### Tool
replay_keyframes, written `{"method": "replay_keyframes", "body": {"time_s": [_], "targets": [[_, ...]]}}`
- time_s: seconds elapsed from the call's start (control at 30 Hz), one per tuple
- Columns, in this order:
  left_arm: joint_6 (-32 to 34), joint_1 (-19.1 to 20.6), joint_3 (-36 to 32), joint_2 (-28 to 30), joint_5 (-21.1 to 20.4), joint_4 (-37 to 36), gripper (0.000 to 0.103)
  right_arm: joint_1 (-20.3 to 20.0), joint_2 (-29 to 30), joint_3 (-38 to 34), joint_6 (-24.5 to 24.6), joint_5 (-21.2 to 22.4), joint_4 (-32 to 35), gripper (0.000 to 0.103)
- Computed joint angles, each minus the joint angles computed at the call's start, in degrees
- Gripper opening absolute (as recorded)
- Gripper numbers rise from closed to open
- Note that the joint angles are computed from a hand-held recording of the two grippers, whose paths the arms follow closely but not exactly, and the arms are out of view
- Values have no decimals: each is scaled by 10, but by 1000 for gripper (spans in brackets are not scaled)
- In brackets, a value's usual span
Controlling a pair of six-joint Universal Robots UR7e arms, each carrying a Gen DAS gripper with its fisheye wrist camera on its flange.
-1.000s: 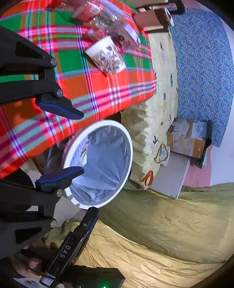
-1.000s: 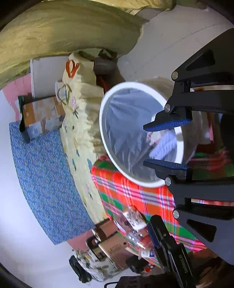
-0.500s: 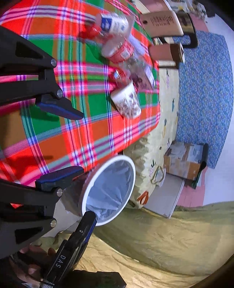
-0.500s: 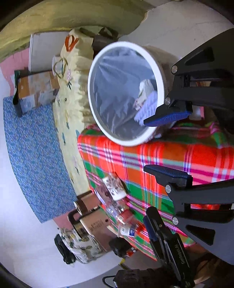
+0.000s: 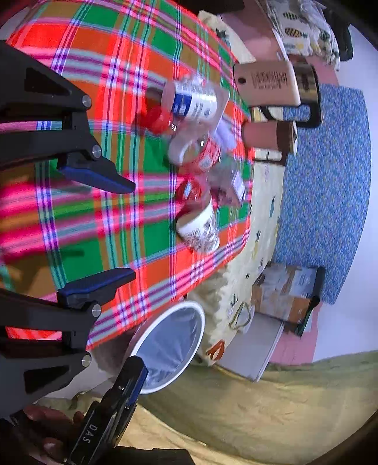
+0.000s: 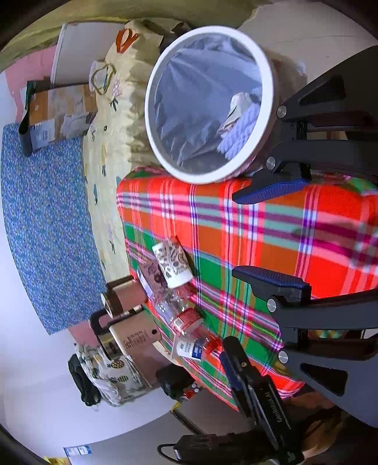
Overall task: Collect trash
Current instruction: 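Move both open tools back toward the bottles and paper cup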
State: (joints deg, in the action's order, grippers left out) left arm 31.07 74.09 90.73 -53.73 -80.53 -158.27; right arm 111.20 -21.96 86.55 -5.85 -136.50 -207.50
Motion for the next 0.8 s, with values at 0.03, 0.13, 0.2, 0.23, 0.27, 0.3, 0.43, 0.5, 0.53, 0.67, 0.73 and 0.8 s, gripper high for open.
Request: {"method": "replay_keyframes", "body": {"time_s": [0.03,0.13,0.2,0.23,0.27,0.3,0.43,0.5,0.53,0.67,0.73,0.8], "targets": [[0,2,-4,1,2,-3,55,0,2,-4,-1,2,6,49],[0,6,-16,6,10,-7,55,-1,6,-18,-4,9,23,57],[1,10,-28,11,13,-7,55,-1,9,-25,-7,11,32,59],[1,12,-32,12,14,-7,55,-1,10,-29,-8,10,36,59],[1,14,-39,15,15,-8,55,-1,12,-35,-10,10,42,59],[2,16,-45,18,15,-7,56,-1,15,-41,-11,9,47,59],[3,22,-70,32,17,-5,56,-3,24,-67,-15,6,69,59],[5,25,-87,41,17,0,56,-5,29,-81,-20,7,79,59],[5,26,-96,47,19,2,56,-5,31,-86,-20,7,84,59],[8,29,-119,60,28,-15,56,-7,38,-105,-21,13,102,59],[2,32,-133,67,34,-20,56,-8,43,-115,-21,15,111,59],[-6,36,-151,78,44,-16,56,-10,44,-120,-19,20,119,59]]}}
